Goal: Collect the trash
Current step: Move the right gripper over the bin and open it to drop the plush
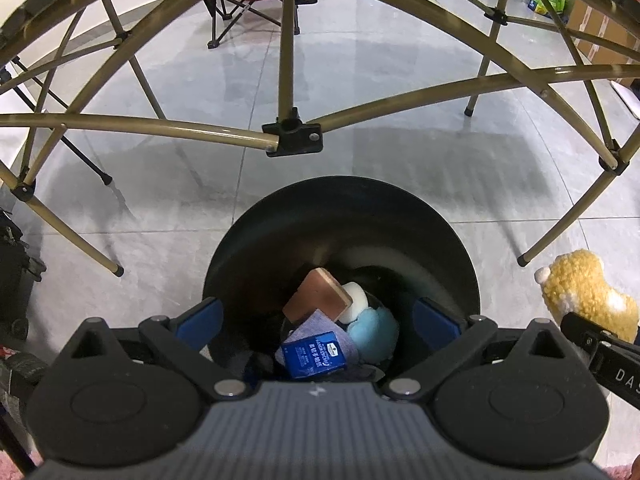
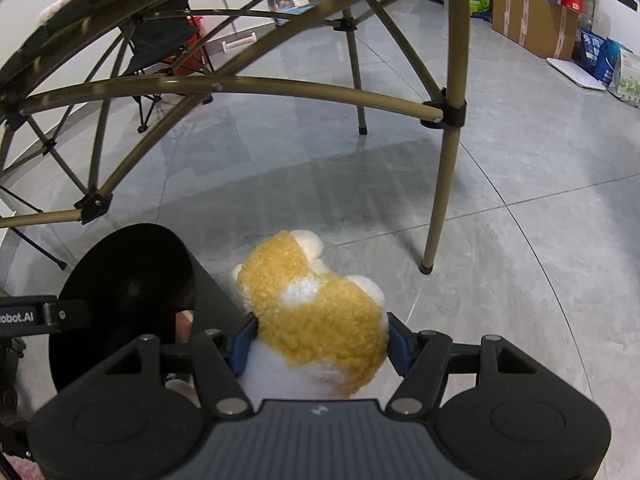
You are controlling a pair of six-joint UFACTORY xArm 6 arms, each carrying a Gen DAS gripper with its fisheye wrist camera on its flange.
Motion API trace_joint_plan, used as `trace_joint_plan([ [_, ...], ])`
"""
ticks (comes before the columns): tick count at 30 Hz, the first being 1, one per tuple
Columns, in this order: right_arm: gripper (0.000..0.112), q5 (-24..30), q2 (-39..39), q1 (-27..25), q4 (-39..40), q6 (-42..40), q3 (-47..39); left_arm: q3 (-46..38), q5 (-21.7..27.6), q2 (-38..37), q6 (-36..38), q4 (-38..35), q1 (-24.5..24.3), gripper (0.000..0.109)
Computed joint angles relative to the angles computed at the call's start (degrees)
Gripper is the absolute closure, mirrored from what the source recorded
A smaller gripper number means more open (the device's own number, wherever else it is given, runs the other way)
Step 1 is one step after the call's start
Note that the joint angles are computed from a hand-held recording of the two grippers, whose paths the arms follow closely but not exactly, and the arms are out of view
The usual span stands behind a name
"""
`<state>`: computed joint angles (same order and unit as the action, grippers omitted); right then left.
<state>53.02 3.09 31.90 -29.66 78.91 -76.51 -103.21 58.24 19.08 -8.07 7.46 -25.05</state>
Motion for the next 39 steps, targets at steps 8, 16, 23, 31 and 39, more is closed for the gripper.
trace_joint_plan([
  [8, 0.048, 0.77, 1.23, 1.34, -1.99, -0.46, -3.88, 2.59, -1.74, -2.55, 0.13, -0.42, 1.29, 0.006],
  [16, 0.048, 1.72, 5.8, 2.6, -1.87, -3.26, -11.53, 3.37, -2.28, -3.87, 0.32, -1.61, 3.36, 0.006],
  [23, 0.048, 2.58, 12.57, 3.4, -0.45, -7.34, -21.04, 3.92, -2.63, -4.58, -0.23, -2.23, 5.53, 0.006],
  [31, 0.048, 5.67, 20.84, 4.56, 0.86, -11.84, -32.62, 4.37, -2.63, -5.27, -0.71, -2.63, 8.27, 0.006],
  [39, 0.048, 9.11, 27.56, 5.16, 2.3, -15.34, -41.88, 4.34, -2.33, -5.53, -1.45, -2.62, 10.35, 0.006],
])
